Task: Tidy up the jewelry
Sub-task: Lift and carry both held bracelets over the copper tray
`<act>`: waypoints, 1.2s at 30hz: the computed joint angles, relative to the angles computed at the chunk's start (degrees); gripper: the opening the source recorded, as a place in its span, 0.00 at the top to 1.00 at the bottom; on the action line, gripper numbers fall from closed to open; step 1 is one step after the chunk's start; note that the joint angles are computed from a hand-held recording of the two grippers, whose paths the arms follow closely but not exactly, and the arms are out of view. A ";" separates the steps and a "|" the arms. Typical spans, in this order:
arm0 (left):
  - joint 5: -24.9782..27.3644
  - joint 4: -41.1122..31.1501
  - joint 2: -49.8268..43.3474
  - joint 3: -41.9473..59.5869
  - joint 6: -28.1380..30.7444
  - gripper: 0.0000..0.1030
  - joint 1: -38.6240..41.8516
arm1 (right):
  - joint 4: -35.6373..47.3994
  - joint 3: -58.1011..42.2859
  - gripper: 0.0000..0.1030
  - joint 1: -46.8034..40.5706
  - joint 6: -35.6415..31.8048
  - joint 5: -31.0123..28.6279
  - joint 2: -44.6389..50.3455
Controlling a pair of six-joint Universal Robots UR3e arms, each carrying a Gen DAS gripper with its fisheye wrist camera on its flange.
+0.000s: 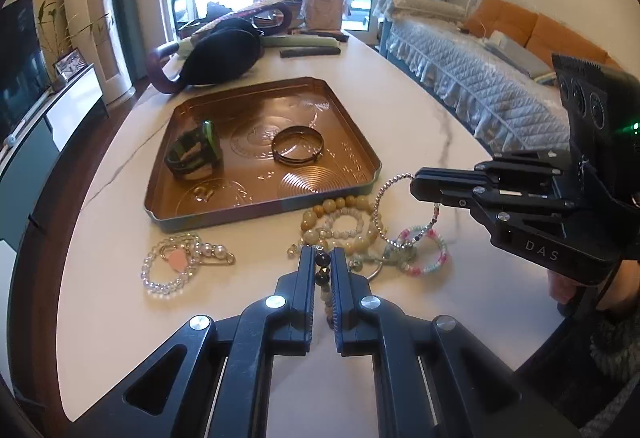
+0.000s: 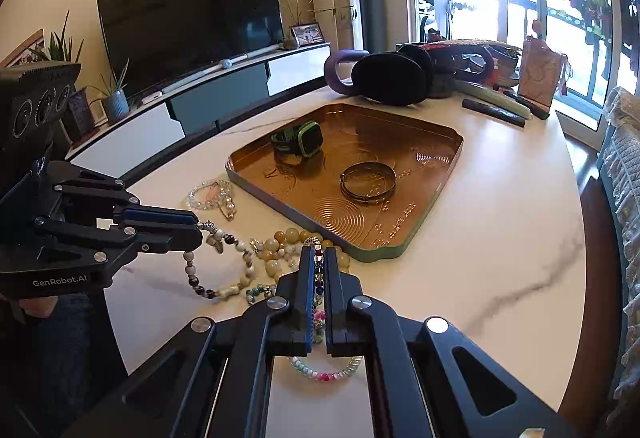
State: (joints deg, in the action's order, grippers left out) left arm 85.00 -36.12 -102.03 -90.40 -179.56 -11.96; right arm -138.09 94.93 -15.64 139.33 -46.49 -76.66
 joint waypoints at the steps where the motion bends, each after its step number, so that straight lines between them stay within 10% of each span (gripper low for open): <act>1: 0.03 0.33 0.44 -0.35 -0.38 0.92 -0.02 | -0.34 0.18 0.97 -0.16 1.01 0.19 -0.16; 26: 12.32 4.98 6.70 0.04 -4.76 0.92 -1.50 | 1.05 3.34 0.97 -3.19 8.62 4.48 -9.99; 36: 6.76 3.61 8.87 7.72 -3.59 0.92 3.03 | 1.55 -8.58 0.97 -2.29 13.87 6.36 -8.64</act>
State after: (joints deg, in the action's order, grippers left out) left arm 91.76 -32.51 -93.16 -82.68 -183.15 -8.93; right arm -136.54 86.35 -17.93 153.20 -40.12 -85.30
